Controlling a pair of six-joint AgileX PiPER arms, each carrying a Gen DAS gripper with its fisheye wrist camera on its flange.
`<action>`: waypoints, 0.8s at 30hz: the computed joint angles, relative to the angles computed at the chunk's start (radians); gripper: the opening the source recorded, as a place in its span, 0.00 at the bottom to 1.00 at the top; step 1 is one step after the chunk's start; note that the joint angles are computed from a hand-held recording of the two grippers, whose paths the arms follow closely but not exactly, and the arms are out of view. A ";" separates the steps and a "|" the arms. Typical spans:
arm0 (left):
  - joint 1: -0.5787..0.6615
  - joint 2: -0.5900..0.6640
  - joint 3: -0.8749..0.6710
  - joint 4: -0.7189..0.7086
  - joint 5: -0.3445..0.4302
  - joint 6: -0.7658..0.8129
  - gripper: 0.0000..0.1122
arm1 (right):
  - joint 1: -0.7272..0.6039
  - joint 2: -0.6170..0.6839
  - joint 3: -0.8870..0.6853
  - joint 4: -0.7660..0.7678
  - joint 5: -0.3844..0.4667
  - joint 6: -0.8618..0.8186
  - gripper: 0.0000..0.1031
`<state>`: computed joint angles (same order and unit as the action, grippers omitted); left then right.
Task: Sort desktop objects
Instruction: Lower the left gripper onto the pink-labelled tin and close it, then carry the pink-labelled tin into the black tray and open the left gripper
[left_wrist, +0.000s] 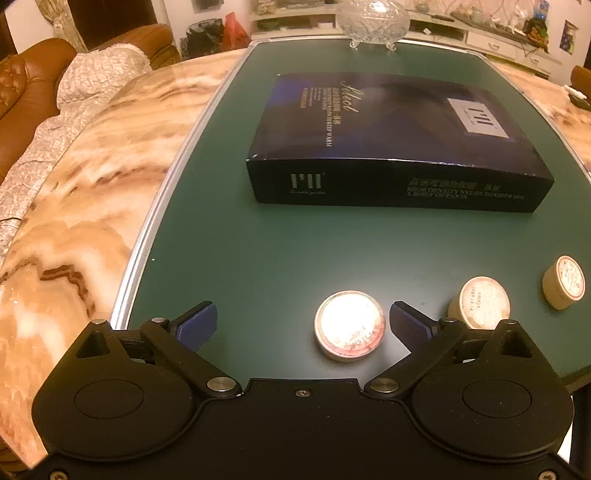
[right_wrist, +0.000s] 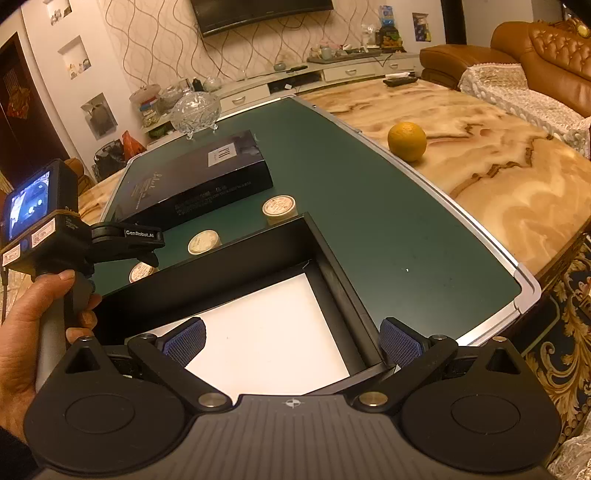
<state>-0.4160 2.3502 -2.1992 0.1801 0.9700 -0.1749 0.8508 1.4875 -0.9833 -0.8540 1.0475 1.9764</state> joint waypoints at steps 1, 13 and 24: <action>-0.002 0.007 -0.010 0.001 0.006 0.001 0.83 | 0.001 -0.001 0.001 -0.001 0.000 0.001 1.00; -0.011 0.028 -0.034 0.002 0.032 0.002 0.49 | -0.006 0.000 -0.001 -0.001 -0.004 0.001 1.00; 0.001 0.027 -0.041 -0.018 0.043 0.004 0.37 | -0.001 -0.002 0.000 -0.002 0.003 0.008 1.00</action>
